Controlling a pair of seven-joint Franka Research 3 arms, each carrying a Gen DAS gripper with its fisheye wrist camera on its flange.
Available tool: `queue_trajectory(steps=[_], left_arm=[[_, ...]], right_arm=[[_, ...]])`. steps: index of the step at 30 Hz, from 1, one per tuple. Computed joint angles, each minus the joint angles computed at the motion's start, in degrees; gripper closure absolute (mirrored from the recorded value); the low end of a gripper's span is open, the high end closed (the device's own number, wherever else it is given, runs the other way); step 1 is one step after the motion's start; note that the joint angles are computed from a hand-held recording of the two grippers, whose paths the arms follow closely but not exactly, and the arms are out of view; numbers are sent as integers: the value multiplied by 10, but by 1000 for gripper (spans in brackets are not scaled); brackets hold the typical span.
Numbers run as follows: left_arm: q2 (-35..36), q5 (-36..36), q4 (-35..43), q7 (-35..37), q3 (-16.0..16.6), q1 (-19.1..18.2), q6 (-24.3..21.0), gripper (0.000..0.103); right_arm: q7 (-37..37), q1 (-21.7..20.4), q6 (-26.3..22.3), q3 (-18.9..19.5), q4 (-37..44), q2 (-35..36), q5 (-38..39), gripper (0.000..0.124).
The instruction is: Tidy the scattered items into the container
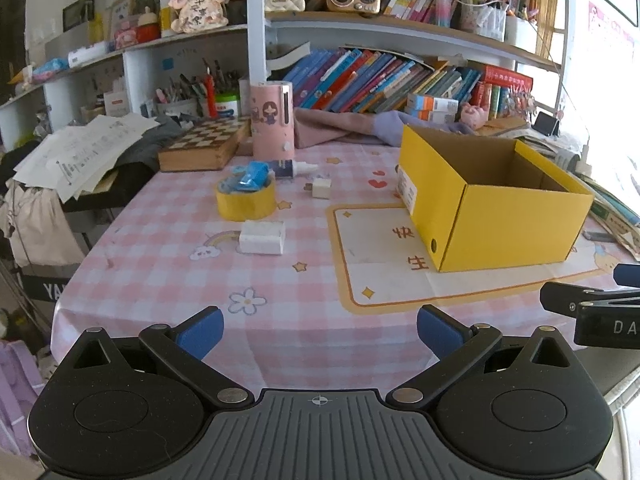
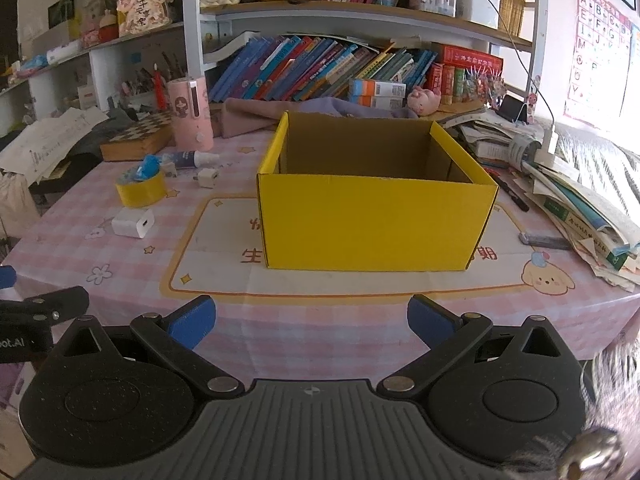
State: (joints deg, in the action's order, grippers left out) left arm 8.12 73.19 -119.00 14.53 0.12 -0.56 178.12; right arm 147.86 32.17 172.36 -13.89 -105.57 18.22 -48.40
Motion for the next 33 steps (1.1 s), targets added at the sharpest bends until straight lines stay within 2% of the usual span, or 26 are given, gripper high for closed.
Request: queue_trajectory(steps=[8,14,16,21,25,33], left_arm=[[1,5,5,-10,3,2,-14,0],[4,37,15,-41,5,8,-11,0],[7,37,19,-38,4,10,-11,0],[15,20,24,-11,3,12,-8,0],[19,9,26,4,8,11,0,0],[16,10,22,-12,21,9,0,0]], right_arm=[[-40,-1,18,5,14,15,40,21],[-75,27,28,-21,27,29,77,21],[-87,31,30,-24,30,33,93,21],[-141,17,29,-3,35,40,169,21],[-155,41,24,-26,42,47,190,21],[-211,48,24,-23,65,65,232,23]])
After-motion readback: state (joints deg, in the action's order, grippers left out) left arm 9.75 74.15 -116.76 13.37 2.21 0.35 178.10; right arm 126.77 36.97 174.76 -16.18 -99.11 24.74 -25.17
